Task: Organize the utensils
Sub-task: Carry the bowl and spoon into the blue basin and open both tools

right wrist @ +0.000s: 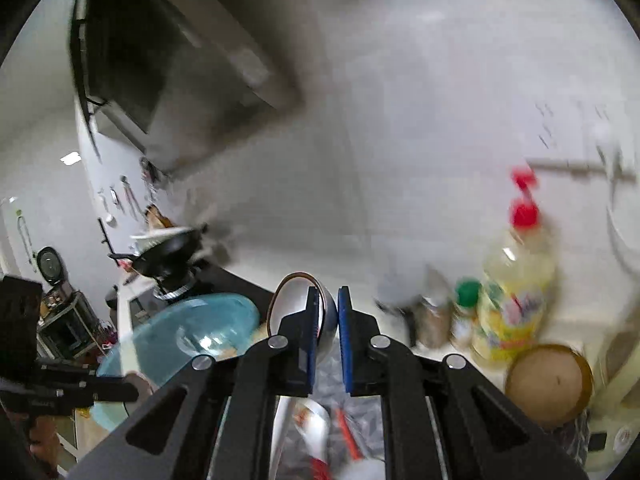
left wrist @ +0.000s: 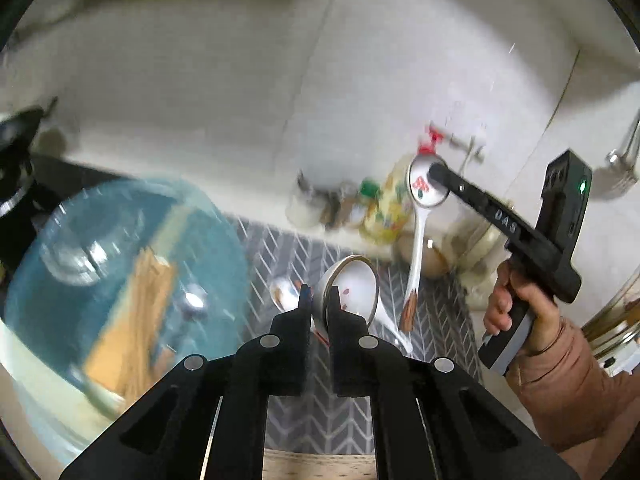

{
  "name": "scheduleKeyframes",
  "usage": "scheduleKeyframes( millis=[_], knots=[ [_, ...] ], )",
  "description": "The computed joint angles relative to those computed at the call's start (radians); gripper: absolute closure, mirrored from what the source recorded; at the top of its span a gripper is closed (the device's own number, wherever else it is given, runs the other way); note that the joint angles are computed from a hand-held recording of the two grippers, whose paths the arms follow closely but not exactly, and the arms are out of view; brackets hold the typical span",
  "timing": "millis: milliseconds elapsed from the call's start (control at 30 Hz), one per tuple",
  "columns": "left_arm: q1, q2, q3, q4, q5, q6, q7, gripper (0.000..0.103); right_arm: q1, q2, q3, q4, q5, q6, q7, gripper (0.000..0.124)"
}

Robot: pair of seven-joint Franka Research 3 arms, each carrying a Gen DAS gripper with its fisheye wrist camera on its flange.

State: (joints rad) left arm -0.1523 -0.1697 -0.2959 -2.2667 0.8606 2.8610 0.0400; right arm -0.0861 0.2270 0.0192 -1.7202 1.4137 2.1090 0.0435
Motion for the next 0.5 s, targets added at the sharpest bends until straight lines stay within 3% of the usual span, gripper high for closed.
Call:
scheduleKeyframes(
  millis=[100, 267, 500],
  knots=[
    [-0.019, -0.150, 0.085, -0.104, -0.116, 0.023, 0.198, 0.095, 0.033, -0.067, 0.016, -0.061, -0.005, -0.004, 0.042, 0.114],
    [-0.099, -0.273, 0.258, -0.208, -0.320, -0.057, 0.628, 0.094, 0.150, -0.139, 0.037, -0.192, -0.041, 0.108, 0.127, 0.114],
    [-0.242, -0.239, 0.549, -0.285, -0.637, -0.082, 1.187, 0.093, 0.310, -0.123, 0.080, -0.293, -0.182, 0.404, 0.296, 0.114]
  ],
)
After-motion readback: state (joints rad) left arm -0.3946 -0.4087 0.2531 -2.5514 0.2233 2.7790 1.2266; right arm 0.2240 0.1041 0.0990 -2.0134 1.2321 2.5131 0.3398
